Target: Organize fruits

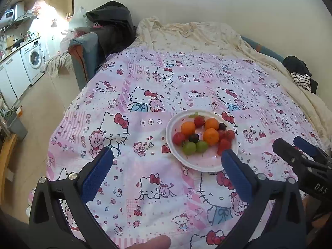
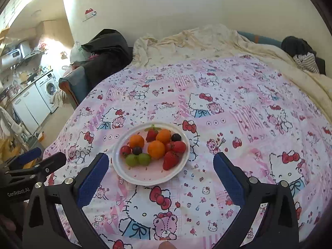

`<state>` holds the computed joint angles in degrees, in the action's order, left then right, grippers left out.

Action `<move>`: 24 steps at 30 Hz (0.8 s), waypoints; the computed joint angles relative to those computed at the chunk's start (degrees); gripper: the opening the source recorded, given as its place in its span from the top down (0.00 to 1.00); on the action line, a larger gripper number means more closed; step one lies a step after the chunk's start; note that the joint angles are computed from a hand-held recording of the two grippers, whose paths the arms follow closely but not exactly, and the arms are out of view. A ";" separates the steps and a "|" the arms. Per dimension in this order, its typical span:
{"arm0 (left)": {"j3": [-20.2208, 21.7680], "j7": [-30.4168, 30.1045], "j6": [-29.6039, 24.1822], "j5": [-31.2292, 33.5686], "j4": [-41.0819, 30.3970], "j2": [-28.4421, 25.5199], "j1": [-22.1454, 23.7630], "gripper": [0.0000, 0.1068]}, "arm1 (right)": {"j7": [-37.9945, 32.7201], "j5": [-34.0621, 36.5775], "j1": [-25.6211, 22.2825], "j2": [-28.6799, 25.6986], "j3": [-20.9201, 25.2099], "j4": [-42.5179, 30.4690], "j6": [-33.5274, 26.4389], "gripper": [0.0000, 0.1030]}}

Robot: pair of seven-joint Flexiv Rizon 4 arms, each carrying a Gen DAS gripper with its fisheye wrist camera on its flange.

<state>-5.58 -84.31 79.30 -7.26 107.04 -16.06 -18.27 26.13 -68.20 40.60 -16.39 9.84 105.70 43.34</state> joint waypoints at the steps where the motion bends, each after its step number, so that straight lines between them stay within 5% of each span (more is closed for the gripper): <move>1: 0.10 0.11 -0.12 0.36 -0.07 -0.06 -0.13 0.04 | 0.25 0.17 -0.13 0.03 0.00 0.13 0.21 0.00; 24: -0.18 0.38 0.61 -0.17 -0.32 -0.25 -0.24 0.04 | -0.07 0.89 -0.05 -0.08 -0.01 -0.02 0.25 0.00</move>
